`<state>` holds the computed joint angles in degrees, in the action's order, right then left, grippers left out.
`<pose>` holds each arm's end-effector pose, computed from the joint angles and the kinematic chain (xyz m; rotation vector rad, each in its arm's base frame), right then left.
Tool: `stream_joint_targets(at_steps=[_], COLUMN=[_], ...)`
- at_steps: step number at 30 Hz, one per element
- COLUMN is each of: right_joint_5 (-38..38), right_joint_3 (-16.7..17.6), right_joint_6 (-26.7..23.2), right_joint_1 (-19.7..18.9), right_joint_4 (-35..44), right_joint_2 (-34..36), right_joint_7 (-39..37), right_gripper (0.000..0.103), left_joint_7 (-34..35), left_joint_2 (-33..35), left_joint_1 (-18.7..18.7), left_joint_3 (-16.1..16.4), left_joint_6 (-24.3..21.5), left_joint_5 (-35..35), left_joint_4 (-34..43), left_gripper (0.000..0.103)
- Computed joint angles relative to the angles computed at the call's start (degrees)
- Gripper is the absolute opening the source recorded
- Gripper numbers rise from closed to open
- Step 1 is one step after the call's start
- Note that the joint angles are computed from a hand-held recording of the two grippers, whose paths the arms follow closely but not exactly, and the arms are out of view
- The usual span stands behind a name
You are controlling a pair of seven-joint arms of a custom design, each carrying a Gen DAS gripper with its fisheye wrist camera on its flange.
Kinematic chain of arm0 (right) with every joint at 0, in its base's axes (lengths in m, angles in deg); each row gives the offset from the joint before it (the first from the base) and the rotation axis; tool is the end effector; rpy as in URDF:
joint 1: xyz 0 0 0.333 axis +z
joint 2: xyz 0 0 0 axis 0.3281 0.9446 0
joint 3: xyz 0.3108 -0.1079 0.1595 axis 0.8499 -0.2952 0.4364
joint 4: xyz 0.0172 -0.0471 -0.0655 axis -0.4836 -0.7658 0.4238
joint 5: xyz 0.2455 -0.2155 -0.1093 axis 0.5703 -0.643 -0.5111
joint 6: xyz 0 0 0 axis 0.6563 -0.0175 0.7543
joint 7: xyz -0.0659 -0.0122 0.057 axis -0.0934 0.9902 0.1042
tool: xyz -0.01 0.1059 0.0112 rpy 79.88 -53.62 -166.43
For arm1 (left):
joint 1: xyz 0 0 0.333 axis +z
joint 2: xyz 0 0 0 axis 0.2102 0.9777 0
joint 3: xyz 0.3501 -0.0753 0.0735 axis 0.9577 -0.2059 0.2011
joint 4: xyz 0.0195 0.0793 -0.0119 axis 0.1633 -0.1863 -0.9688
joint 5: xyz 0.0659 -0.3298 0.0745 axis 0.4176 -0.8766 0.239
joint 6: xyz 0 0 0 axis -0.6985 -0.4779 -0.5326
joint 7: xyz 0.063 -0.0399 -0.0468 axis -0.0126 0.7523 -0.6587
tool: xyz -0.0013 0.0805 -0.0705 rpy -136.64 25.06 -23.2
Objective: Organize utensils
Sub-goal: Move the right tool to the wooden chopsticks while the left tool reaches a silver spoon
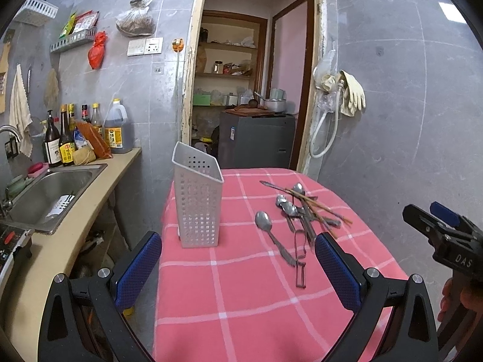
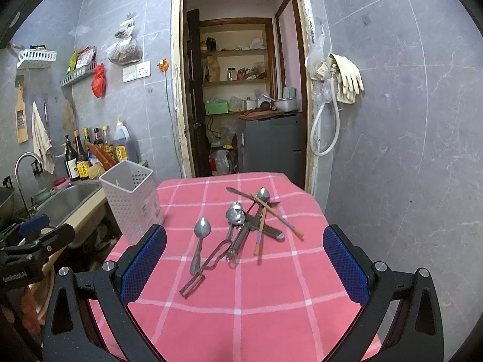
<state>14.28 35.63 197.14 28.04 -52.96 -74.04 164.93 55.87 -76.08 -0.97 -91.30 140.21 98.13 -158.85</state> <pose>0.4628 0.1782 0.6629 -1.2950 1.6503 -1.0813 0.5059 -0.2628 0.6770 -1.3914 1.7569 -1.2326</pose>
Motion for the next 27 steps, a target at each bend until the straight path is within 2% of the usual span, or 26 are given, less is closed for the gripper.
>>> stream_joint_targets(at_steps=[5,12,16,19,22,24,27], right_joint_5=[-0.03,0.07,4.08,13.47,31.39,45.72,59.16], right_joint_3=[-1.51,-4.45,-6.90,-8.76,-7.94,-3.30,3.25], right_joint_6=[2.41,7.95,12.39,16.64,19.82,19.95,17.61], right_joint_1=[-0.93,-2.83,-3.67,-4.24,-6.26,-10.37,-15.64], right_joint_4=[2.96,8.88,12.73,15.00,15.83,16.91,20.53], right_joint_2=[1.46,5.60,9.38,13.06,16.71,19.24,23.41], right_joint_7=[-2.34,-5.92,-11.77,-21.81,-39.80,-54.10,-68.25], right_gripper=[0.102,0.102,0.102,0.102,0.102,0.102,0.097], left_joint_7=[-4.03,-14.41,-14.55,-11.22,-5.66,-2.09,2.23], left_joint_2=[3.58,9.93,14.58,18.24,22.47,25.44,30.20], left_joint_1=[-1.96,-7.85,-9.73,-10.79,-11.34,-11.77,-12.80], left_joint_3=[0.91,4.93,5.62,5.40,4.45,3.95,3.87], left_joint_6=[-3.12,-8.82,-11.19,-13.72,-17.22,-19.91,-24.40], left_joint_5=[2.79,10.71,10.40,6.74,0.98,-2.87,-7.90], left_joint_4=[6.08,16.79,23.30,27.85,33.17,37.08,43.83], left_gripper=[0.102,0.102,0.102,0.102,0.102,0.102,0.101])
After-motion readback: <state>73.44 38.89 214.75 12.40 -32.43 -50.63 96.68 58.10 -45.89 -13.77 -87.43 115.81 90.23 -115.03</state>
